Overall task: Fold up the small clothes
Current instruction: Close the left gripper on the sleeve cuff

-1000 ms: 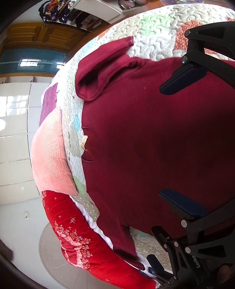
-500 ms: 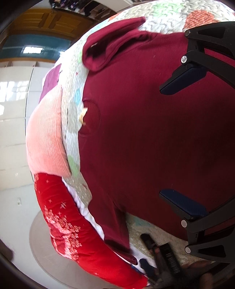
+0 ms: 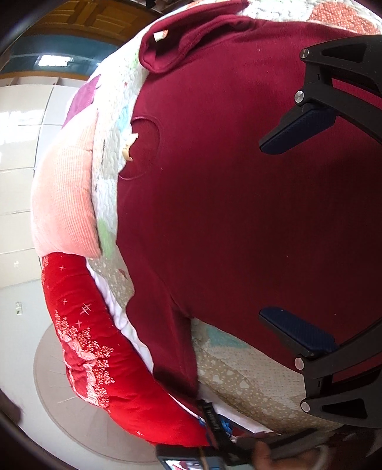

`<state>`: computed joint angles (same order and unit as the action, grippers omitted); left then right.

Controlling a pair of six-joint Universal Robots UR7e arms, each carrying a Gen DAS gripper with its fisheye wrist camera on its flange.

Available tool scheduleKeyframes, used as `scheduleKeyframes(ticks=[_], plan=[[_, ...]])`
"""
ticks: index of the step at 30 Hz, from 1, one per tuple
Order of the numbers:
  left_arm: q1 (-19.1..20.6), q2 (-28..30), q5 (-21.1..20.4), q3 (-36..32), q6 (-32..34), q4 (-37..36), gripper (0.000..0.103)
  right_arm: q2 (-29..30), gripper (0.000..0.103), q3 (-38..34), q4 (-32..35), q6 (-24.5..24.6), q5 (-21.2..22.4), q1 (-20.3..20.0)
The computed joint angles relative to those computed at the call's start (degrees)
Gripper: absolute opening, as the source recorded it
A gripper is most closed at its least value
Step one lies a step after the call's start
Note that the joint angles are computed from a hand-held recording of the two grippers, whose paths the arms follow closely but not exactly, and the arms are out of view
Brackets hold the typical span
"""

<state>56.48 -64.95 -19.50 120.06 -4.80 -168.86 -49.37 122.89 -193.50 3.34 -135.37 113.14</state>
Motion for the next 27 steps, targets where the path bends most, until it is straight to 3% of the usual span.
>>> scheduleKeyframes(ticks=[3,5,6,7,8,13,20,23,27], plan=[[1.40,-0.02,-3.47,-1.67,3.23,0.11,0.088,0.15,0.103,-0.07,0.73,0.10,0.18,-0.12],[2.35,-0.97,-6.79,-2.83,1.50,4.83,0.056,0.15,0.103,-0.11,1.02,0.18,0.41,-0.22],[2.56,-1.66,-8.26,-2.99,0.14,6.92,0.046,0.12,0.103,-0.08,1.00,0.15,0.56,-0.29],[2.72,-2.08,-9.49,-3.21,-1.22,8.51,0.026,0.11,0.103,-0.05,0.92,0.11,0.67,-0.33],[3.00,-2.71,-10.97,-3.39,-2.73,10.05,0.016,0.11,0.103,-0.04,0.90,0.14,0.75,-0.34],[2.51,-6.33,-18.10,-2.10,-5.92,9.67,0.009,-0.27,0.103,0.30,1.09,0.17,1.29,-0.41],[-2.81,-8.45,-25.13,0.16,-4.52,8.62,0.006,-1.05,0.103,1.09,0.50,0.45,2.28,-0.38],[-5.54,-8.12,-22.93,0.39,-3.92,7.61,0.006,-1.45,0.103,1.55,-0.34,0.43,1.62,-0.20],[-5.39,-8.87,-20.60,-0.90,-5.86,12.14,0.007,-2.82,0.103,2.62,-0.65,1.80,2.79,-0.42]])
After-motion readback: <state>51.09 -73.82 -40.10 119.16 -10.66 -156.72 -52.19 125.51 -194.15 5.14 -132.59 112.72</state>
